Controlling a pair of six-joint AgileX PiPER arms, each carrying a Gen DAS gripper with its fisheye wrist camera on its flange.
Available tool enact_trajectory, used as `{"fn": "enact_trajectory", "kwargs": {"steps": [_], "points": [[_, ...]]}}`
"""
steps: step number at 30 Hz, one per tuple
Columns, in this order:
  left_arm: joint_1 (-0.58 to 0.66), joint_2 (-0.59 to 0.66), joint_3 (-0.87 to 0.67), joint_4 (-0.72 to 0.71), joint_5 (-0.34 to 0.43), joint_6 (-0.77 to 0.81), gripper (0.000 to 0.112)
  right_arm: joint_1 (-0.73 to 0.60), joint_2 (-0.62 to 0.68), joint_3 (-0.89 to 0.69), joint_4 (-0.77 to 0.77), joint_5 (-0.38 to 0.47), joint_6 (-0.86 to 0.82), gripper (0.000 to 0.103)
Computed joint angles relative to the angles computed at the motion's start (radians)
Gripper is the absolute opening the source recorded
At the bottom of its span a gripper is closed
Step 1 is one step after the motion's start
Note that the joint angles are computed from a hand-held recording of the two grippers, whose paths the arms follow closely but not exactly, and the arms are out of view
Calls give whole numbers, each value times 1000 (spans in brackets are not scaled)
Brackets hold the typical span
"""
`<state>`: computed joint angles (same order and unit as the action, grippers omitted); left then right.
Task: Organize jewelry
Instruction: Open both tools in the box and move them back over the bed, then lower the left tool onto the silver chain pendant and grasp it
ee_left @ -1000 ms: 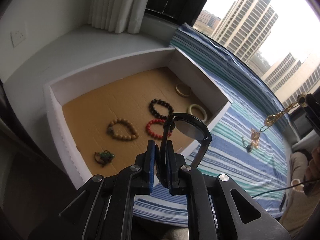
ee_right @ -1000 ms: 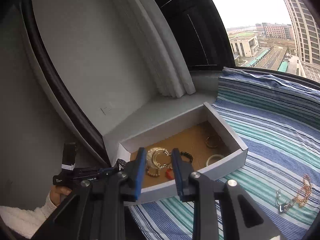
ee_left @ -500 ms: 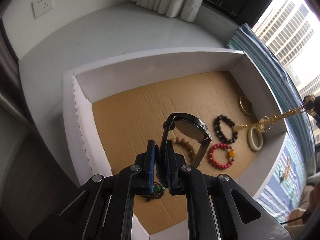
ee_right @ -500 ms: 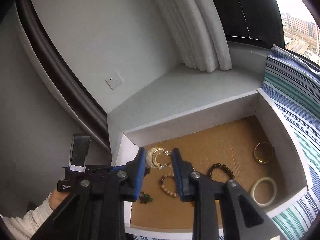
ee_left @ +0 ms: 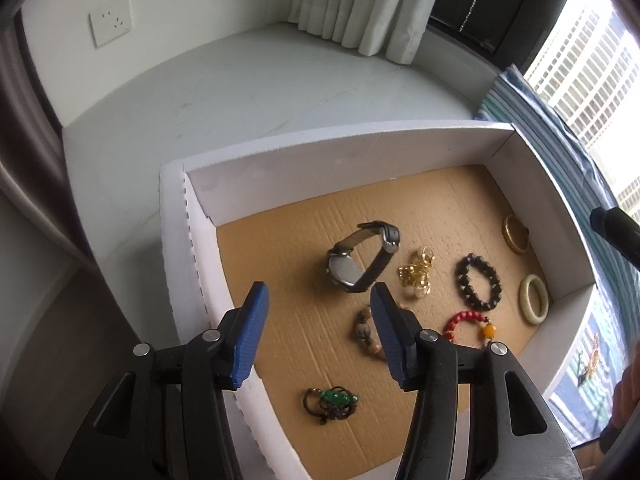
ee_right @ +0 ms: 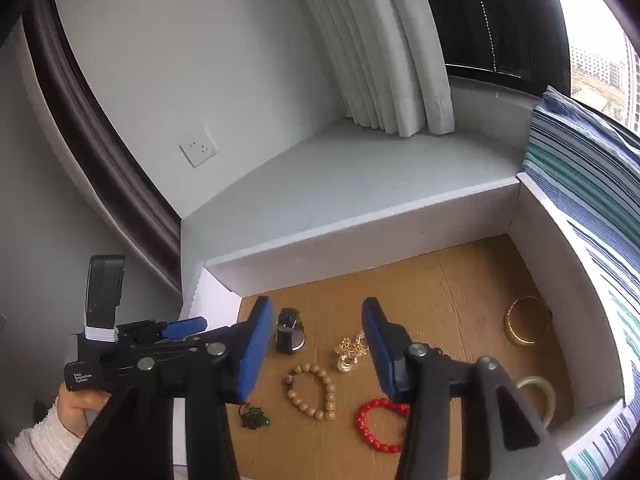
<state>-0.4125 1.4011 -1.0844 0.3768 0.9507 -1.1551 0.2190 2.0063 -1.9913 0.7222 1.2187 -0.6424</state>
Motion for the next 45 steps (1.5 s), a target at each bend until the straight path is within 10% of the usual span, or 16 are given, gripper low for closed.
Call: {"fn": "enact_trajectory", "kwargs": {"steps": [16, 32, 45], "points": [[-594, 297, -386, 151, -2, -195, 84, -558, -589, 794, -15, -224, -490, 74], [-741, 814, -1012, -39, 129, 9, 86, -1343, -453, 938, 14, -281, -847, 80], [-754, 938, -1200, -75, 238, 74, 87, -1437, -352, 925, -3, -321, -846, 80]]}}
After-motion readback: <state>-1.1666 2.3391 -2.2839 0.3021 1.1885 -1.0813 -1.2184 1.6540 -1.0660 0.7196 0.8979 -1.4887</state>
